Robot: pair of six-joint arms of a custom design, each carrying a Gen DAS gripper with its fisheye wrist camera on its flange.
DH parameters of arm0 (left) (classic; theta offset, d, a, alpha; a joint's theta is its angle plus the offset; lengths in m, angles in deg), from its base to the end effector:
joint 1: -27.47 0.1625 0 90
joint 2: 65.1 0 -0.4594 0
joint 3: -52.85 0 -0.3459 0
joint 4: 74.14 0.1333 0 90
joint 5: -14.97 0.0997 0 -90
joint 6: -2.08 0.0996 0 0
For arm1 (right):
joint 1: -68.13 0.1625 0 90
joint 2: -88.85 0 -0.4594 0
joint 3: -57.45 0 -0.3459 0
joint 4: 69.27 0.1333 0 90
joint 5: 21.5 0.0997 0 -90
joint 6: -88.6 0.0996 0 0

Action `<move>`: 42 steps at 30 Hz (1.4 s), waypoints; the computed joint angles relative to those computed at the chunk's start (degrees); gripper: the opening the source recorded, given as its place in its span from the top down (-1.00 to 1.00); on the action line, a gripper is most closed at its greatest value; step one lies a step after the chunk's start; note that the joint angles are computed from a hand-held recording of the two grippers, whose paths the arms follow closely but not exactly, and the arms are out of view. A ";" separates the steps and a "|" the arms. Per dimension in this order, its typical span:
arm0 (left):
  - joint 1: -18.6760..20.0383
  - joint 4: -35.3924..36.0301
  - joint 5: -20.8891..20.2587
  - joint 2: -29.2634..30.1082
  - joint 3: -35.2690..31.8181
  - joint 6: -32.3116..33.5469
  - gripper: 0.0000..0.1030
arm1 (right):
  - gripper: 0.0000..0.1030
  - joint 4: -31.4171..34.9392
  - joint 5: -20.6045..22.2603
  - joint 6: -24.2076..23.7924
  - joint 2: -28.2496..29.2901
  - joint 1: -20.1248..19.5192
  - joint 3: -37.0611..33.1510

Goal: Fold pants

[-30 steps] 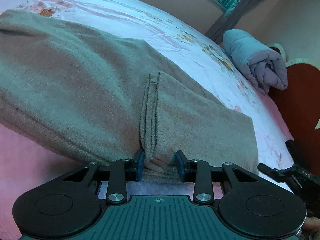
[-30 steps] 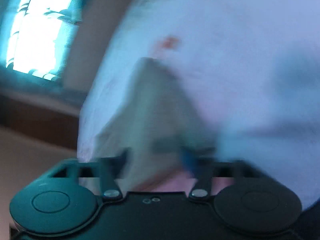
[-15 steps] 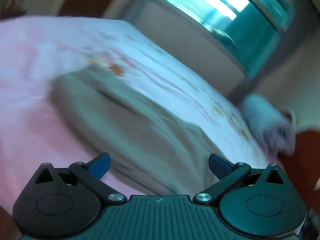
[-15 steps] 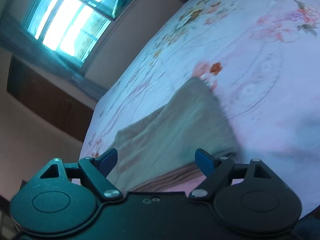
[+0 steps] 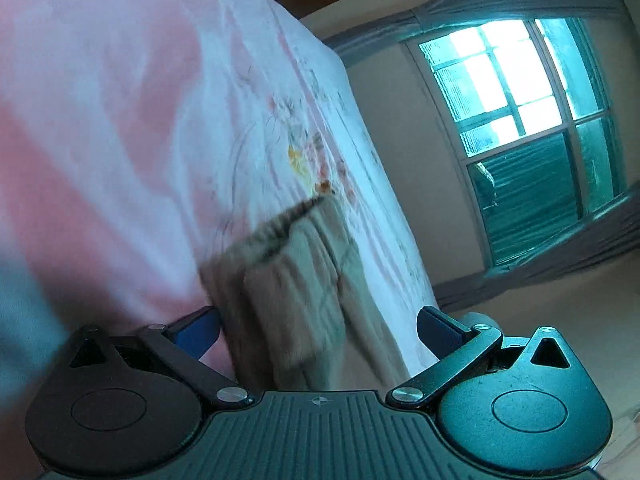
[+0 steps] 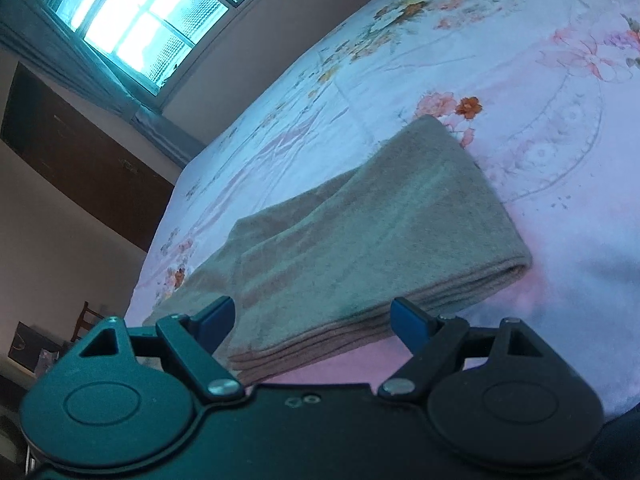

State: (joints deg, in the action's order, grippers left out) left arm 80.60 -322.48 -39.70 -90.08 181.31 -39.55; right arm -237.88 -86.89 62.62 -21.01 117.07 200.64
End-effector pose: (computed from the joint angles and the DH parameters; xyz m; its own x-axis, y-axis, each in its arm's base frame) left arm -0.1231 -0.4822 0.0549 -0.9293 -0.2228 0.2945 -0.3639 0.4180 -0.8323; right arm -0.0439 -0.3165 0.4116 -0.9934 0.1038 0.0478 0.0300 0.6408 -0.7671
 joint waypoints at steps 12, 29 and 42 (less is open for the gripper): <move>0.81 6.61 -3.71 -4.03 -0.56 9.85 0.26 | -0.58 -24.91 -25.63 -4.18 18.00 22.94 2.58; -9.55 15.89 -1.99 -10.89 -3.13 15.96 0.26 | -0.84 -75.14 -47.75 -27.39 49.16 35.74 9.48; -18.40 38.87 -6.95 0.57 -27.86 22.30 0.26 | -0.87 -26.99 -7.38 -3.51 3.74 0.41 2.65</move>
